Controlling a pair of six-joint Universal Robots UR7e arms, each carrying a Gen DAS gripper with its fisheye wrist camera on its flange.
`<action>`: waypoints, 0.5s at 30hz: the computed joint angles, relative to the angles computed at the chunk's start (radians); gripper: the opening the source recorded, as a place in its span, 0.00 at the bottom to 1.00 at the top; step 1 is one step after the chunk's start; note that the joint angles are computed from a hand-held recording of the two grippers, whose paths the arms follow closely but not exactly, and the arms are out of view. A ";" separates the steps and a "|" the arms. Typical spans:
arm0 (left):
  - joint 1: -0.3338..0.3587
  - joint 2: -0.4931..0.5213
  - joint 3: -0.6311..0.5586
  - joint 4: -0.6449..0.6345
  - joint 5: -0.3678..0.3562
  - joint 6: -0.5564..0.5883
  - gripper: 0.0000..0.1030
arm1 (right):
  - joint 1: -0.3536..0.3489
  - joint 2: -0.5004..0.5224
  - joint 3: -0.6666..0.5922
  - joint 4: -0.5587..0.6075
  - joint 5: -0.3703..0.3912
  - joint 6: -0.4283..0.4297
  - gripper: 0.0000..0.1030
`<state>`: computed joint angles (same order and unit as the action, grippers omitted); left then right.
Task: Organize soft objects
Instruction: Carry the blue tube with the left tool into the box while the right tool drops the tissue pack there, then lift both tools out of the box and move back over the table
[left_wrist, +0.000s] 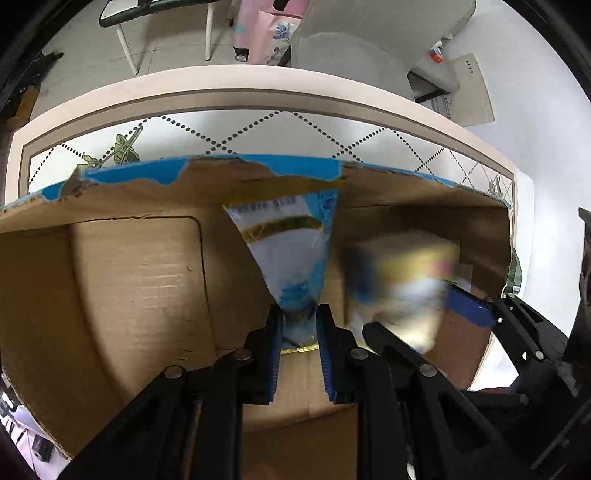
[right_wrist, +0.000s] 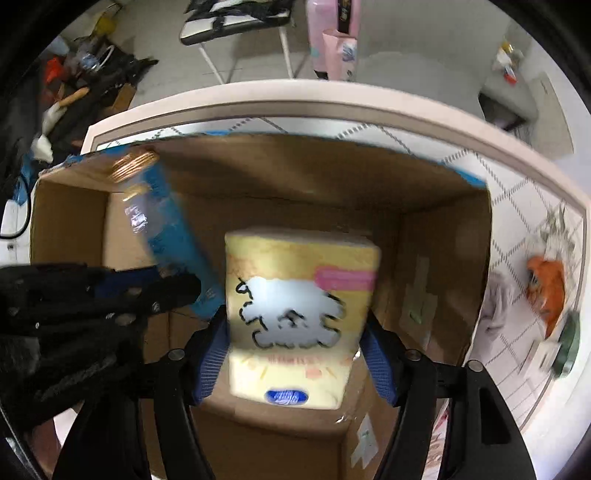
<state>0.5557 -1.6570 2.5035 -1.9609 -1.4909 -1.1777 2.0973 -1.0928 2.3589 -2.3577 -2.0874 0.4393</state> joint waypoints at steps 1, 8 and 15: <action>-0.003 -0.006 -0.002 0.014 0.001 -0.011 0.20 | -0.001 0.000 -0.002 0.006 -0.001 0.006 0.78; -0.064 -0.106 -0.010 0.132 0.015 -0.084 0.82 | 0.022 -0.031 -0.009 0.032 0.001 0.046 0.84; -0.226 -0.212 -0.030 0.337 0.030 -0.202 0.92 | 0.131 -0.096 -0.001 0.124 -0.001 0.156 0.96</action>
